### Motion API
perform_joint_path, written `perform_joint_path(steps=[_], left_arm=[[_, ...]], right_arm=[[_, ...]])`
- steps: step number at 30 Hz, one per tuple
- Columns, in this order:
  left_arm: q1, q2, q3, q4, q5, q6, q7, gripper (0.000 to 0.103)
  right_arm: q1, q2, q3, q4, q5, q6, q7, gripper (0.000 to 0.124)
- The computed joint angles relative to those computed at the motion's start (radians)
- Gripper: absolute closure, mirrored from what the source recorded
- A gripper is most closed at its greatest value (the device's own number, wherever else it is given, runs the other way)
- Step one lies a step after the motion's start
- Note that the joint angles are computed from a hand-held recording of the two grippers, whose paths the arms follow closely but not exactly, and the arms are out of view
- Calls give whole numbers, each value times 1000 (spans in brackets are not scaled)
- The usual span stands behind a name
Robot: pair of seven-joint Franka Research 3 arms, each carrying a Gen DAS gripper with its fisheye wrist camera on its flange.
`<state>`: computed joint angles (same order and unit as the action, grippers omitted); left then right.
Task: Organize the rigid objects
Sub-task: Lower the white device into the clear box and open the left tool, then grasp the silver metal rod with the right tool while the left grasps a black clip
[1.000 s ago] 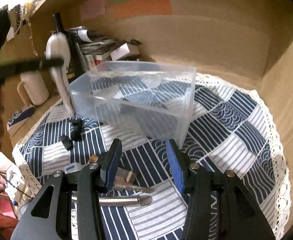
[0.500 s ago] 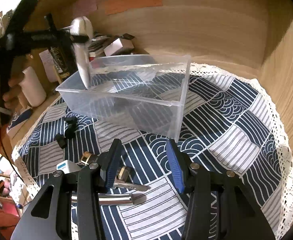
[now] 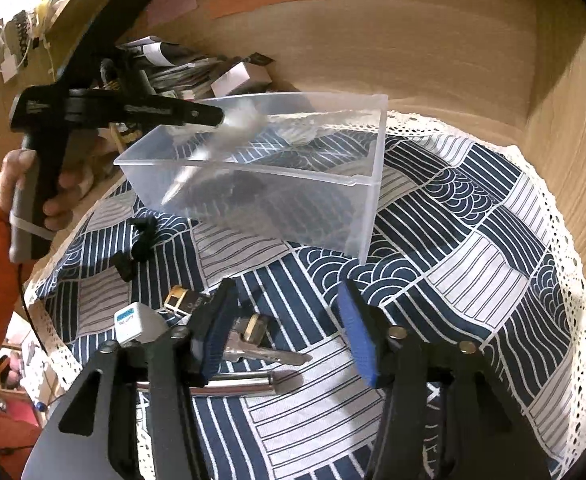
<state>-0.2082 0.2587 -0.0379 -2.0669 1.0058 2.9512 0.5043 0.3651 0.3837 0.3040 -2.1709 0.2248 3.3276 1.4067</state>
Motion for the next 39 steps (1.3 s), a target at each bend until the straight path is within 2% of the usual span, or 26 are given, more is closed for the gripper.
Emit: perform_joint_path(steps=[2,3,8,9,13,17,20,21,25,26,27,29,32,34,36,37,39], left_arm=[[-21,-47,34,-43,103,18,-112,43],[-21,-72,38,-66,154,20,-164,42],[18,-186,8,-193,338,11,-351,23],[28,-208,-3,-223,368,8,-382,22],[76,-254,-49,-312,401,19,-417,15],[110,-257,-88,-377,381,36,-389,14],[114,-244,-102,-404,378,38,-383,14],[119,-234,-99,-404,425,69,-410,14],[117,-201,-99,-413,427,104,-418,14],[114,-192,-99,-411,424,109,-418,14],[110,-184,-98,-407,429,108,-426,14],[100,-173,-94,-394,468,105,-474,14],[97,-160,-91,-376,507,125,-526,14],[98,-151,-88,-363,535,134,-567,14],[102,-140,-86,-348,570,147,-619,15],[103,-135,-86,-340,596,150,-654,19],[105,-133,-91,-333,619,136,-690,27]], right_arm=[[13,-5,-8,-5,3,7,2,70],[24,-8,-16,-8,4,10,2,70],[100,-31,-78,-38,33,30,10,63],[119,-35,-94,-46,43,32,12,62],[266,-47,-219,-62,112,17,7,62],[405,-46,-329,-77,168,9,-8,46],[398,-48,-307,-89,178,4,-7,43],[379,-49,-285,-90,180,2,0,43],[286,-25,-185,-64,173,-25,47,43],[288,-17,-185,-55,170,-35,57,43],[311,-10,-204,-47,168,-36,67,42],[450,3,-335,-36,171,-30,81,42],[570,17,-451,-31,168,-29,82,43],[634,18,-515,-41,172,-24,69,48],[740,27,-623,-49,189,-29,55,65],[756,24,-641,-59,187,-22,46,69],[727,9,-616,-75,189,-15,22,78]])
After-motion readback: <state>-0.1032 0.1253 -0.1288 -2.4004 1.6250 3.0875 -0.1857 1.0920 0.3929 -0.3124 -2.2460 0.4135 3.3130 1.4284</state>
